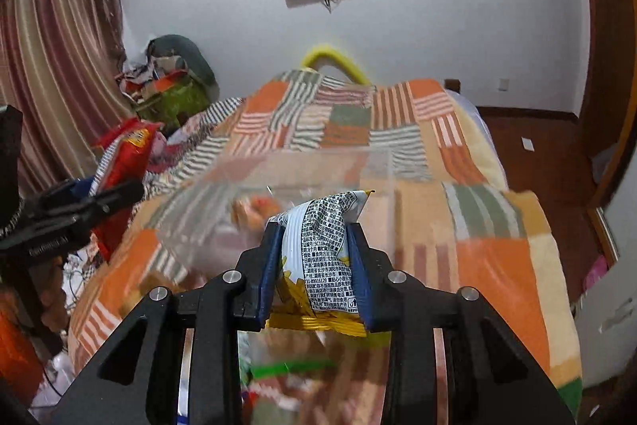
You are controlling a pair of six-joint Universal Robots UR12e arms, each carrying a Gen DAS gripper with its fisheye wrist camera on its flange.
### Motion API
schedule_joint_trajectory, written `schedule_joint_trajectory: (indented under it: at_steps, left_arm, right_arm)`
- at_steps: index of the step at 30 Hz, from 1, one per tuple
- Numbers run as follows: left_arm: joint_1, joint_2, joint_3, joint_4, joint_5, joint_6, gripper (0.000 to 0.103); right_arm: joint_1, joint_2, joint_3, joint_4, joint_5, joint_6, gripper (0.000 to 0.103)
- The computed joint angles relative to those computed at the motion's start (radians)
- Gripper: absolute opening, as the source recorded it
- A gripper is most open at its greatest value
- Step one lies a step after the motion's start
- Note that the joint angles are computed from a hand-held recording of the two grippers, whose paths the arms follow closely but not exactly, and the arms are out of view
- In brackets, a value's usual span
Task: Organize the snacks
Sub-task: 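Place the red packet and chip bag into the clear box, open both tools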
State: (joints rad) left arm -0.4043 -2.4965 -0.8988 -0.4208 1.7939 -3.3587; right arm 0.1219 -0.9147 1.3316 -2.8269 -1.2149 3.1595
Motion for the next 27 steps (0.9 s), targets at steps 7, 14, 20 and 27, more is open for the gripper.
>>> schedule_joint_trajectory:
  at_steps: [7,14,20,27]
  left_arm:
    - [0.013,-0.044,0.083,-0.054,-0.012,-0.020,0.067]
    - [0.029,-0.112,0.201,-0.163,-0.030,-0.053,0.067]
    - [0.035,-0.160,0.283,-0.230,-0.056,-0.046,0.067]
    - [0.041,-0.206,0.367,-0.333,-0.105,-0.036,0.068]
  right_arm:
    - [0.019,0.062,-0.095,0.026,0.007,-0.006,0.030]
    - [0.036,0.115,-0.179,0.093,-0.001,-0.017,0.030]
    - [0.044,0.148,-0.232,0.163,0.001,-0.037,0.030]
    - [0.053,0.168,-0.268,0.235,-0.017,-0.079,0.030]
